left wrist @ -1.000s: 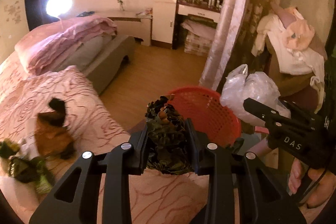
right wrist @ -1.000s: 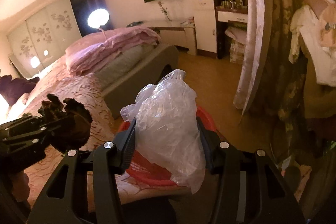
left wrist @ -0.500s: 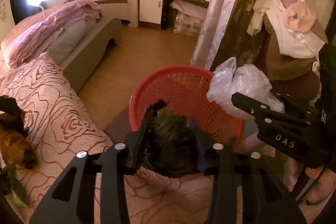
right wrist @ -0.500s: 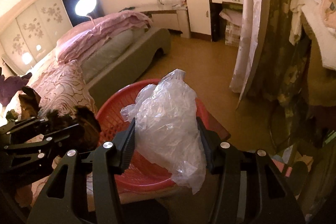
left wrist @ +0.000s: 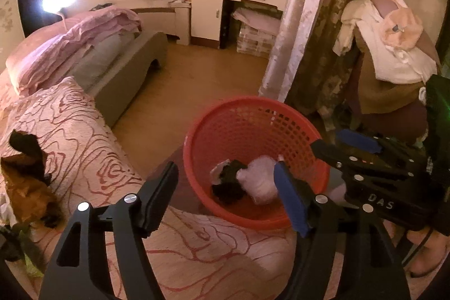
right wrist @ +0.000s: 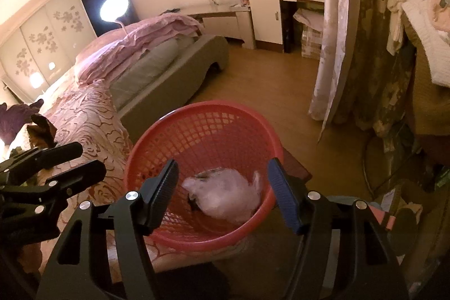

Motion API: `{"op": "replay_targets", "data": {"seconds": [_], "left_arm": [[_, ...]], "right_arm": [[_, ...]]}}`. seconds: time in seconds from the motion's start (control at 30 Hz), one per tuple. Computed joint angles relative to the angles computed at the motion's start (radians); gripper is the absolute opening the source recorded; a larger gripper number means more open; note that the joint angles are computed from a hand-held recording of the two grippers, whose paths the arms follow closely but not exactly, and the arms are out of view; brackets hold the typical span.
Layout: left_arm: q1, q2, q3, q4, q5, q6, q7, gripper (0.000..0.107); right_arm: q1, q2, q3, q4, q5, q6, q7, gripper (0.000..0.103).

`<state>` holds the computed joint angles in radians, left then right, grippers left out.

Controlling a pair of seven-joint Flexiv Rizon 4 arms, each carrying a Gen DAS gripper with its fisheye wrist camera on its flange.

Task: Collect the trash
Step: 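Open both tools to drop the items into the wastebasket, then move both tools back toward the remaining trash on the bed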

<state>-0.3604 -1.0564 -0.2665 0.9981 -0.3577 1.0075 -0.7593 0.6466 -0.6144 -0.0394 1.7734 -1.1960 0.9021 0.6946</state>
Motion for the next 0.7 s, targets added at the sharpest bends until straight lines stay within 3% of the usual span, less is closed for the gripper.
{"op": "replay_targets", "data": {"seconds": [0.3,0.47,0.7], "left_arm": [[0.03,0.04,-0.013,0.077,-0.012,0.09,-0.023,0.073],[0.048,0.069,-0.025,0.13,-0.022,0.132,-0.023,0.073],[0.09,0.121,-0.056,0.23,-0.036,0.216,-0.008,0.078]], "right_arm": [[0.03,0.015,0.011,-0.012,-0.008,-0.07,0.001,0.064],[0.042,0.014,0.018,-0.028,-0.02,-0.097,0.007,0.07],[0.067,-0.027,0.021,-0.095,-0.001,-0.1,-0.06,0.07]]}}
